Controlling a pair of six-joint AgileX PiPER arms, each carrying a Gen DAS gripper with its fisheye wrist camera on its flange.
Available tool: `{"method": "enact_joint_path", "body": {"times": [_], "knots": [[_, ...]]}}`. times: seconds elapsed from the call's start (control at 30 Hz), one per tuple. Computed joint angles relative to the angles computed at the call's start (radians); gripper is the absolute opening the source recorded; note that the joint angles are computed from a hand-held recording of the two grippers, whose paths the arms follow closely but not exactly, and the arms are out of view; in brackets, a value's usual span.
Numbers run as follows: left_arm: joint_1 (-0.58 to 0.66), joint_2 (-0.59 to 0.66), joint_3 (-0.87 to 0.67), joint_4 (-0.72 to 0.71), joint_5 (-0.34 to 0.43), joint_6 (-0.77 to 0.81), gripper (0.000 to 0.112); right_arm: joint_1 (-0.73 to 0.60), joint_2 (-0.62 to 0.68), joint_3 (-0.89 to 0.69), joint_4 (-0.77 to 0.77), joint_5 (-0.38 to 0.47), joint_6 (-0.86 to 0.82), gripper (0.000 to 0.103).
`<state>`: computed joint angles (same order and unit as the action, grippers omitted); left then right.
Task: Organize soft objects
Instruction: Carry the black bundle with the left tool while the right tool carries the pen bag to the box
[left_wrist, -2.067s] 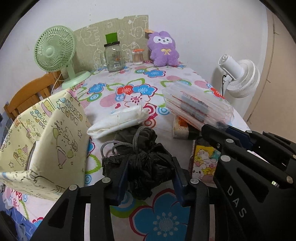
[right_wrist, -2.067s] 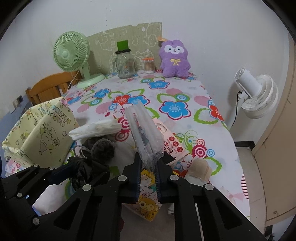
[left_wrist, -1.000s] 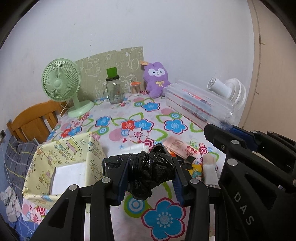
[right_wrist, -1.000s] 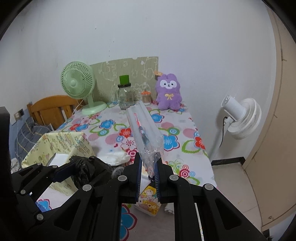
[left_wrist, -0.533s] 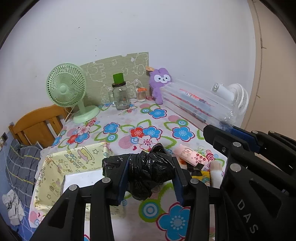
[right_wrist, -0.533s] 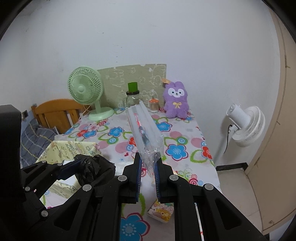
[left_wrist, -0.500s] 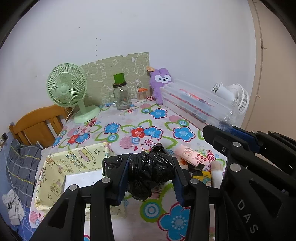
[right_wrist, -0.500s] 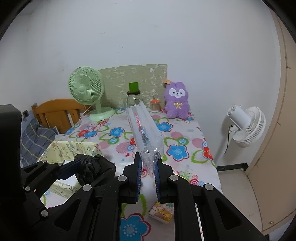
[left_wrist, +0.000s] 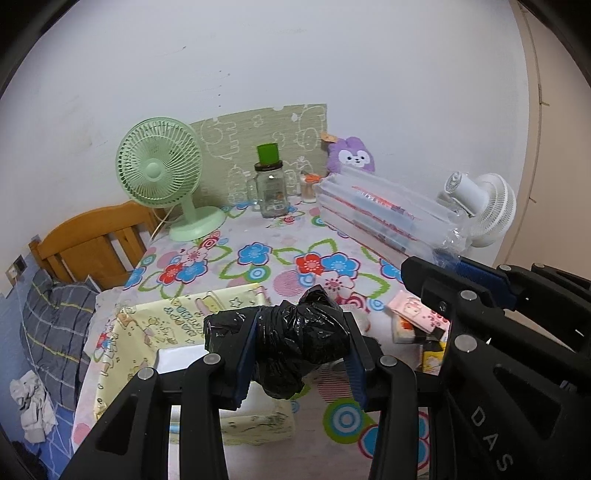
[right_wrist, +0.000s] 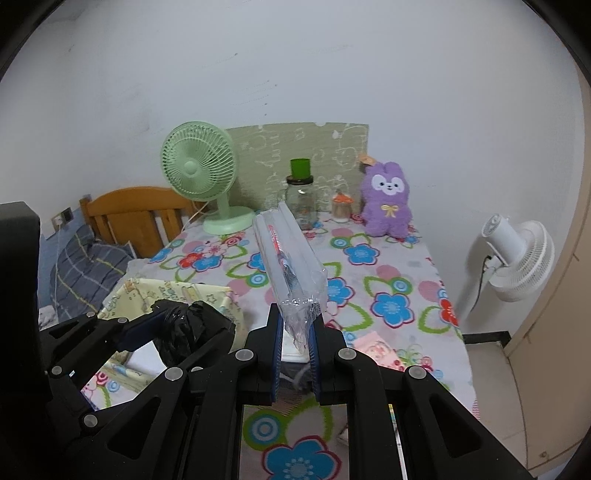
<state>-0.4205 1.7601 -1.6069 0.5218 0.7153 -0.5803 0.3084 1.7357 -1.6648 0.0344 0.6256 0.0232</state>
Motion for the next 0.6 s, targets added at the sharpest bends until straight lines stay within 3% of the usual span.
{"method": "enact_joint_path", "body": {"times": [0.6], "knots": [[0.152,-0.012,0.085,-0.055,-0.054,0.094,0.044,0.102,0.15,-0.156,0.028,0.066,-0.03,0.016]]}}
